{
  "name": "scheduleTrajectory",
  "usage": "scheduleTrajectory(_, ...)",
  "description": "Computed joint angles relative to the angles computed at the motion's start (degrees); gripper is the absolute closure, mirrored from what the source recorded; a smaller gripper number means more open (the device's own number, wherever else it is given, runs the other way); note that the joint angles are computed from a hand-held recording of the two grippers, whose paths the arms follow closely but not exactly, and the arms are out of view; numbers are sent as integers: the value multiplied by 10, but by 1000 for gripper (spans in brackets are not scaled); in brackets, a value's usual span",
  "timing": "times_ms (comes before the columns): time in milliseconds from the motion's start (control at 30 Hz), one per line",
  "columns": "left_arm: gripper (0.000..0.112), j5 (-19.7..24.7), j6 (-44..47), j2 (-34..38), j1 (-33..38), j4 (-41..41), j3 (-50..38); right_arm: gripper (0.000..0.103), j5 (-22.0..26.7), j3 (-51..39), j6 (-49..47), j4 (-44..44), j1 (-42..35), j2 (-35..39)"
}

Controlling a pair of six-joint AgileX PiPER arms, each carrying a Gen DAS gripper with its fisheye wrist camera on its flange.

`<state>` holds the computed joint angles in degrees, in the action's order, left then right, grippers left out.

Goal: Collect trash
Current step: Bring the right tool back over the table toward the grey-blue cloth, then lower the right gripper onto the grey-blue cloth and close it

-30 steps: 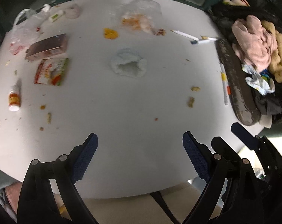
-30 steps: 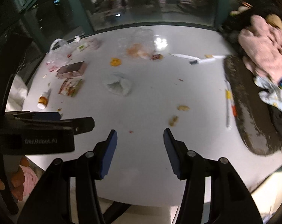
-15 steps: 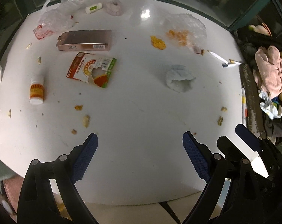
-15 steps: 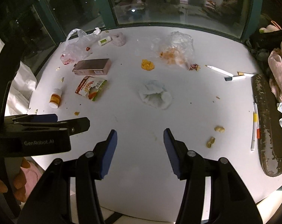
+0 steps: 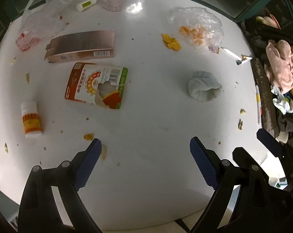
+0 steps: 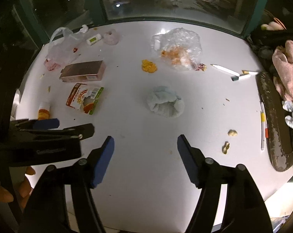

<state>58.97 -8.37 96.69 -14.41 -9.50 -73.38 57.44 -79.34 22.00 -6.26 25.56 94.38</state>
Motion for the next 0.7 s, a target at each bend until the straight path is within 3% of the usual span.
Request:
scheduleTrajectory(433,23,15,-44,96,29,33,-100,38,17,-135,-85,39,-62,117)
scheduleTrajectory(700,23,31,-47,168,3,21,-173,38,24,-161,-131,63,-95,161)
